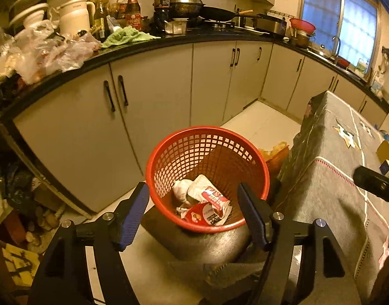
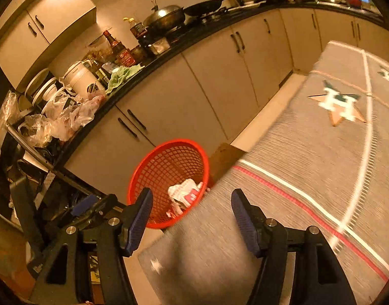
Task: Collect trash
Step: 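Open both tools to drop the wrapper and carton into the wastebasket, then move both tools back over the trash on the table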
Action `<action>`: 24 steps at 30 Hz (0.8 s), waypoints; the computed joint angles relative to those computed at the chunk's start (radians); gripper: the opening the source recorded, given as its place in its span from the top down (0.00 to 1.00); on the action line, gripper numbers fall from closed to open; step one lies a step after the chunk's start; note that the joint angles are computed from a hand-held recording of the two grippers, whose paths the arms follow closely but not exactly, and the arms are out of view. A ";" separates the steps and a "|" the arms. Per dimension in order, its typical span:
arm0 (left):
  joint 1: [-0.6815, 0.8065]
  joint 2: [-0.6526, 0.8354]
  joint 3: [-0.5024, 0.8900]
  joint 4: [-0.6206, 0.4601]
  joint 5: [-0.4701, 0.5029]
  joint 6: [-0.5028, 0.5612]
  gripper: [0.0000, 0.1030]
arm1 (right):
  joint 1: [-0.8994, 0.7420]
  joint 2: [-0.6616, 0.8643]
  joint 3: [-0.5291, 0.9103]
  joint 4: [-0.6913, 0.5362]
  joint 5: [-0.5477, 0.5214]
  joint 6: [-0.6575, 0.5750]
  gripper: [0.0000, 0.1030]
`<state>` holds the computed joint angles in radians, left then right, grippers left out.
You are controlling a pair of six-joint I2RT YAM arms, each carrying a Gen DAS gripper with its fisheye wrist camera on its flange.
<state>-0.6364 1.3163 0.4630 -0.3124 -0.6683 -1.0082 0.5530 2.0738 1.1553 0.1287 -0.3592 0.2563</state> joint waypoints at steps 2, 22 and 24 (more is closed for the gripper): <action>-0.057 0.019 0.037 -0.077 -0.042 -0.069 0.30 | -0.010 -0.050 -0.073 0.032 0.018 -0.015 0.31; -0.362 0.266 0.411 -0.434 -0.182 -0.251 0.24 | -0.334 -0.411 -0.515 0.139 -0.059 -0.116 0.25; -0.372 0.294 0.444 -0.418 -0.170 -0.218 0.24 | -0.399 -0.433 -0.540 0.132 -0.082 -0.146 0.25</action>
<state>-1.0084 1.6107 0.9071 -0.7304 -0.8382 -1.2267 0.1545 1.6404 0.6148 0.2610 -0.4412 0.1106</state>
